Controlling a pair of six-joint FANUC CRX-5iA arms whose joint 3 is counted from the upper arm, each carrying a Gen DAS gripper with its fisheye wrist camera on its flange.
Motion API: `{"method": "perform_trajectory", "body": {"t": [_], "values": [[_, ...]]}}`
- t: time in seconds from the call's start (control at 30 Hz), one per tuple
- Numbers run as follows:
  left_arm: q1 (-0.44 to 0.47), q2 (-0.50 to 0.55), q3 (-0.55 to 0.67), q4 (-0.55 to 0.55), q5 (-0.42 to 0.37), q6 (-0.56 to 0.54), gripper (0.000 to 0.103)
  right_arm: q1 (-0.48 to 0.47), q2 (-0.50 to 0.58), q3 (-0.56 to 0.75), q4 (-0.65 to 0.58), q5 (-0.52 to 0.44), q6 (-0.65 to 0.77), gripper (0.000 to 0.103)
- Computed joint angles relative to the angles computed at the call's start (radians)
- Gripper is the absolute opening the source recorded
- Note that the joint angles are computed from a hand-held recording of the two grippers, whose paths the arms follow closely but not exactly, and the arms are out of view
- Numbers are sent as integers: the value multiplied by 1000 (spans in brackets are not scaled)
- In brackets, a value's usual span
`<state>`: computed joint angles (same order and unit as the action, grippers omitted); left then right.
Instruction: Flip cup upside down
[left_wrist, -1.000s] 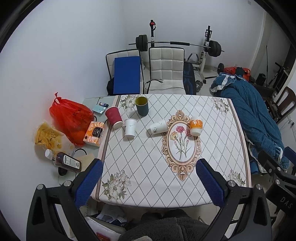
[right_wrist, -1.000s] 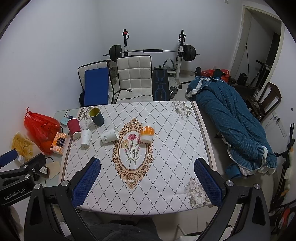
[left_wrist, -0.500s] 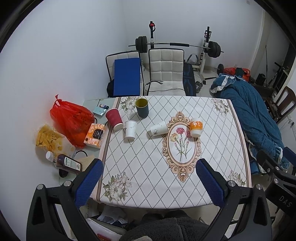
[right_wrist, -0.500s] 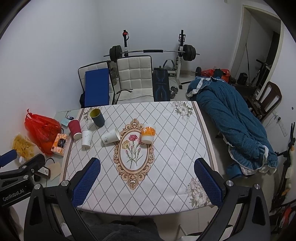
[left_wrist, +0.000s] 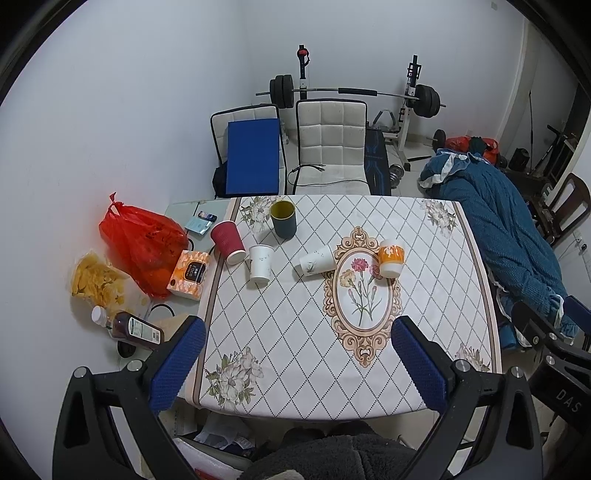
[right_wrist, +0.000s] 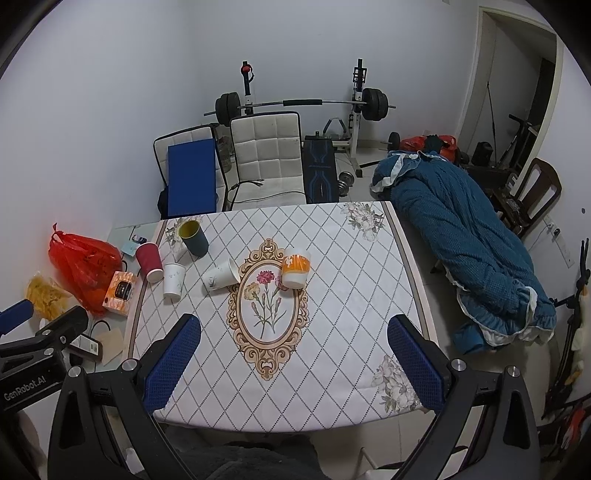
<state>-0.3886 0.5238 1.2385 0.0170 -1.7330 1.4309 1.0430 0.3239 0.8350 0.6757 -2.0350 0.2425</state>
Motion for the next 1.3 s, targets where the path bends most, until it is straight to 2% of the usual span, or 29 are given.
{"method": "perform_trajectory", "body": {"t": [0.13, 0.33, 0.4, 0.43, 0.57, 0.63, 0.73, 0.93, 1.17, 1.3], "values": [[0, -23, -42, -1, 19, 1, 103, 2, -4, -7, 0, 4, -2, 102], [-2, 12, 21, 3, -10, 4, 103, -3, 1, 2, -3, 5, 0, 102], [-4, -9, -16, 1, 5, 4, 103, -6, 5, 9, -4, 1, 0, 103], [-5, 9, 18, 1, -10, 4, 103, -8, 9, 17, -5, -1, 4, 102], [-9, 3, 7, 1, -5, 8, 103, -9, 6, 8, -5, 3, 0, 103], [-15, -2, -5, -1, 0, 11, 103, -9, 6, 9, -4, 3, 1, 102], [-28, -52, -106, -8, 49, 17, 103, -15, 3, 4, -8, 8, 1, 102], [-40, -61, -164, -9, 67, 35, 103, -26, -21, -46, -40, 26, -30, 102], [-87, -20, -221, -73, 78, 69, 103, -74, -164, -319, -186, 100, -142, 102], [-127, 29, -243, -120, 73, 83, 103, -117, -278, -532, -305, 201, -186, 102]]}}
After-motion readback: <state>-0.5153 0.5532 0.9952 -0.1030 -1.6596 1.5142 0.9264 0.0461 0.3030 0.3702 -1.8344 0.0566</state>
